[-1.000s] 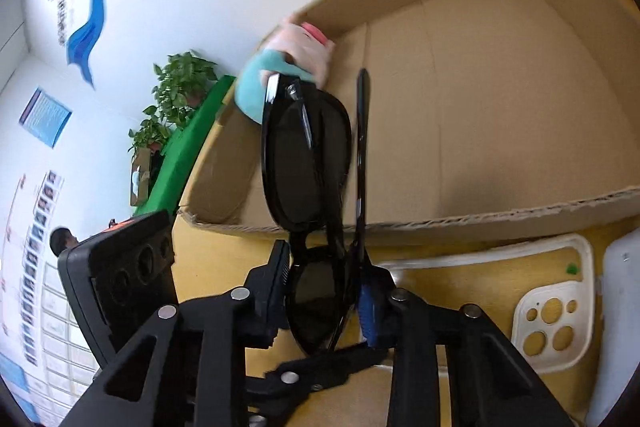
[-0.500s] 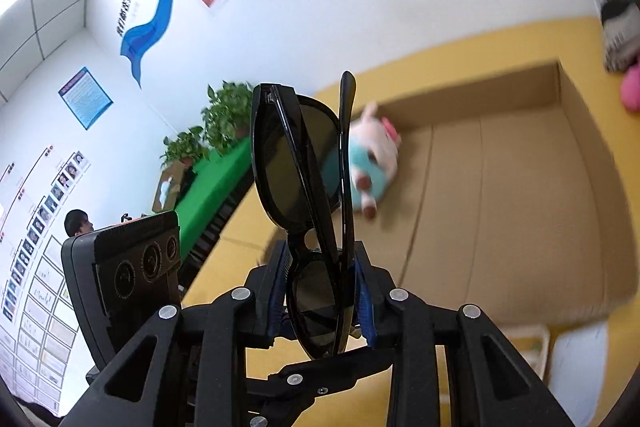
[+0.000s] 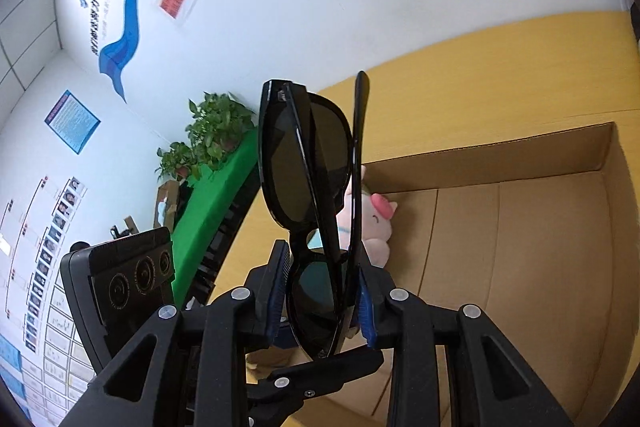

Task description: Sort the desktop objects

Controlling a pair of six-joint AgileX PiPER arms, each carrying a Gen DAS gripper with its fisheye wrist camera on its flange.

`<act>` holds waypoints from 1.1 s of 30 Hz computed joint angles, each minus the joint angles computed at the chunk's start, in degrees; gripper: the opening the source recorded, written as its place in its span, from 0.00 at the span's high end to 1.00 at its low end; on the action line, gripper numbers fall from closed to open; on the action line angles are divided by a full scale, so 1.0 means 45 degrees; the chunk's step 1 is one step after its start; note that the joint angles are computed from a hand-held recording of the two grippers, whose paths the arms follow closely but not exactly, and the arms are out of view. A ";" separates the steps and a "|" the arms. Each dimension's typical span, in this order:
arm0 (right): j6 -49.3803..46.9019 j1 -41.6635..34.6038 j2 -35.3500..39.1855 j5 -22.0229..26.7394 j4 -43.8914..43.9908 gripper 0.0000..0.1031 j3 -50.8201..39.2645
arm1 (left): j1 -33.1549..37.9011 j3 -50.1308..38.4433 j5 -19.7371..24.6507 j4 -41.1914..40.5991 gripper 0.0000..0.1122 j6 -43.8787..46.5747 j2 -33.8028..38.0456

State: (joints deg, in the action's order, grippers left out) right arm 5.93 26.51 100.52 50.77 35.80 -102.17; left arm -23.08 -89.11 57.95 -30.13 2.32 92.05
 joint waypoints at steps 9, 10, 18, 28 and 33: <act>-0.0268 -0.1180 0.4876 0.1646 0.1479 0.68 -0.3558 | 0.0929 -0.2015 0.0813 -0.0546 0.73 -0.0542 0.3775; -0.0290 -0.1256 0.5284 0.1724 0.1644 0.68 -0.3744 | 0.0963 -0.2221 0.0926 -0.0517 0.74 -0.0670 0.4099; -0.1829 -0.1795 0.6510 0.1266 0.4056 0.67 -0.2609 | 0.0966 -0.3086 0.1440 0.0343 0.76 -0.1770 0.5430; -0.2364 -0.2171 0.5819 0.0832 0.4741 0.40 -0.0886 | 0.0496 -0.2700 0.1456 0.1322 0.74 -0.2214 0.5316; -0.2498 -0.2405 0.4599 0.0322 0.4178 0.19 0.0475 | 0.0211 -0.1691 0.1148 0.1501 0.63 -0.2297 0.4471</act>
State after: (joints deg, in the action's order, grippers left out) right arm -5.31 15.69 121.22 52.21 54.60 -100.03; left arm -22.13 -96.72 63.11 -23.38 -8.01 112.17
